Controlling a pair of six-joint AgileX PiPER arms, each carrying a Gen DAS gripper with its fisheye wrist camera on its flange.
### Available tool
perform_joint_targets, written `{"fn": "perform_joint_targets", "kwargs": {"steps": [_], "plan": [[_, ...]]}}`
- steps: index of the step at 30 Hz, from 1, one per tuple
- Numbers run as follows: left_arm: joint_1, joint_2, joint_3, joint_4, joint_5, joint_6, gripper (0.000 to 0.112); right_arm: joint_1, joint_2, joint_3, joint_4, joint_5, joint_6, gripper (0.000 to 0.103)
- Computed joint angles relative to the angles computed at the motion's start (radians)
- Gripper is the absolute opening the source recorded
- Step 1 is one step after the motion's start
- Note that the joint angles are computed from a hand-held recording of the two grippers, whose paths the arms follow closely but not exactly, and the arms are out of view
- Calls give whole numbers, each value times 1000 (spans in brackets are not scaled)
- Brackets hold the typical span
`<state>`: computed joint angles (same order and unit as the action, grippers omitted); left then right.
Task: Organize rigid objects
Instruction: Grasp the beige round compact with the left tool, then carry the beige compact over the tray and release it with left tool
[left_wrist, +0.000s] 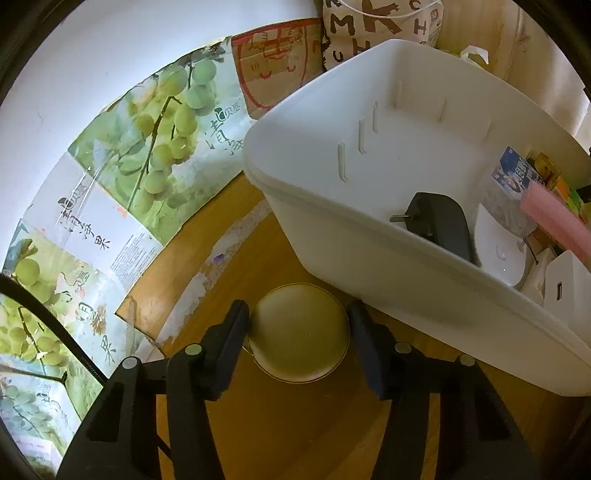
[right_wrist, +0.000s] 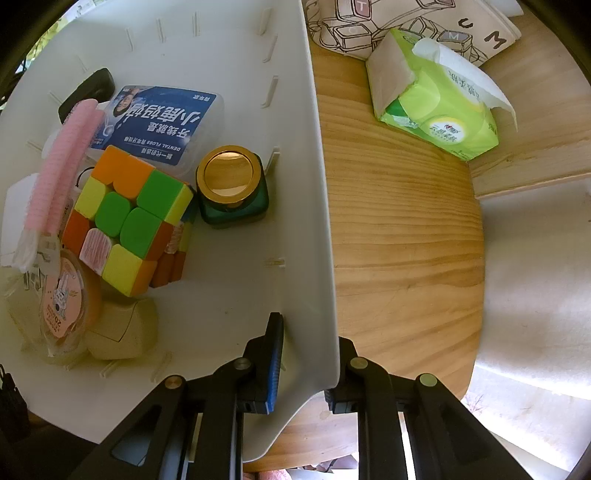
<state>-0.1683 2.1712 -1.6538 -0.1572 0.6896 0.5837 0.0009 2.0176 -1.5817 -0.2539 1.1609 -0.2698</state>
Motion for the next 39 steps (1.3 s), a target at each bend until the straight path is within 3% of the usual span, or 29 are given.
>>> {"fn": "perform_joint_targets", "kwargs": {"steps": [9, 16, 23, 28, 32, 39], "plan": [[-35, -87, 175, 103, -155, -269, 59, -1, -24, 29, 5, -18, 6, 20], [-76, -201, 368, 263, -241, -637, 59, -25, -44, 38, 48, -32, -30, 20], [-145, -317, 527, 442, -215, -1028, 59, -60, -81, 69, 120, -65, -91, 20], [-243, -424, 661, 581, -172, -1414, 59, -89, -117, 99, 187, -92, -149, 20], [-303, -474, 722, 594, -156, -1592, 59, -108, -149, 126, 236, -117, -204, 20], [-459, -613, 760, 743, 1, -1885, 59, -119, -186, 148, 270, -130, -269, 20]]}}
